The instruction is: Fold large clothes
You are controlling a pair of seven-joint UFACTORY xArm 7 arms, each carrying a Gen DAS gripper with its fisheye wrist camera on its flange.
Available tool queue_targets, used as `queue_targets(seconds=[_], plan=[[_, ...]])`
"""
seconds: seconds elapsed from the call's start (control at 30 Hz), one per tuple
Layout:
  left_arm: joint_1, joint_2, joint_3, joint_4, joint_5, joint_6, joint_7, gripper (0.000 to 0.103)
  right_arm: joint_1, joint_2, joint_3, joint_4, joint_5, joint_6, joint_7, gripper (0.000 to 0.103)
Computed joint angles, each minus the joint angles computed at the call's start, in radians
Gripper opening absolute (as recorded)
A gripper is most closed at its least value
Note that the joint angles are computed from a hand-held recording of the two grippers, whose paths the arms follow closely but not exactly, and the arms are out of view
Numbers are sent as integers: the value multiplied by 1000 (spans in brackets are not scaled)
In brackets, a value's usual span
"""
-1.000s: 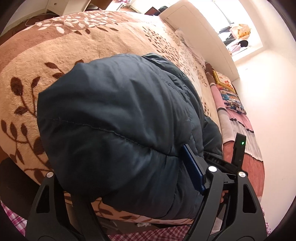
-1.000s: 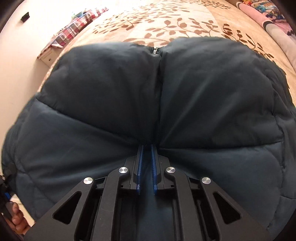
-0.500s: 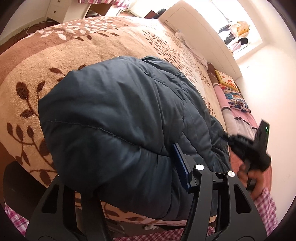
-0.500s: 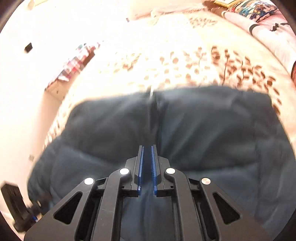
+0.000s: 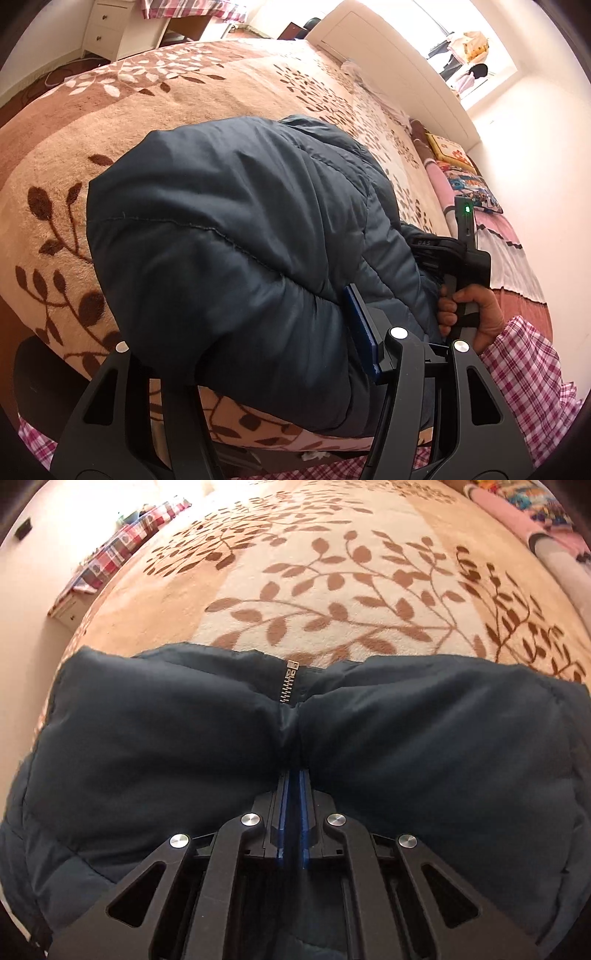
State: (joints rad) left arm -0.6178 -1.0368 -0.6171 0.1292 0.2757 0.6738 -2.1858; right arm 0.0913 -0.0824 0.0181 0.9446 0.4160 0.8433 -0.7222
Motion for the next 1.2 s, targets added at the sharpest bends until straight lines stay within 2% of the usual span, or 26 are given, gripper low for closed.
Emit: queue_targets(seconds=[0.17, 0.2, 0.33, 0.47, 0.53, 0.63, 0.77, 0.9, 0.97, 1.0, 1.1, 1.2], plan=[[2, 14, 12, 16, -7, 14, 16, 56, -15, -1, -11, 46, 32, 82, 43, 5], [3, 18, 10, 20, -6, 19, 20, 56, -18, -9, -15, 53, 45, 106, 48, 9], [0, 23, -3, 30, -10, 38, 15, 56, -64, -159, -96, 12, 143, 290, -80, 10], [-5, 21, -11, 42, -11, 58, 7, 56, -97, -288, -151, -64, 102, 423, -158, 10], [-5, 26, -13, 51, -9, 69, 10, 55, -106, -325, -157, -114, 67, 448, -187, 10], [2, 39, -21, 77, -1, 86, 19, 52, -106, -337, -135, -175, 35, 402, -174, 9], [29, 72, -30, 129, 32, 119, 70, 45, -83, -349, -113, -238, 12, 300, -195, 3], [37, 85, -26, 152, 27, 156, 93, 44, -71, -352, -123, -243, 16, 295, -165, 3], [26, 69, -18, 143, 14, 161, 91, 43, -79, -358, -147, -221, 32, 336, -145, 3], [18, 59, -17, 138, 8, 164, 91, 42, -83, -367, -159, -214, 40, 358, -144, 6], [22, 64, -22, 149, 8, 177, 103, 42, -110, -462, -240, -200, 43, 520, -231, 6], [38, 81, -32, 165, 12, 177, 102, 42, -149, -542, -278, -217, -3, 629, -297, 6]])
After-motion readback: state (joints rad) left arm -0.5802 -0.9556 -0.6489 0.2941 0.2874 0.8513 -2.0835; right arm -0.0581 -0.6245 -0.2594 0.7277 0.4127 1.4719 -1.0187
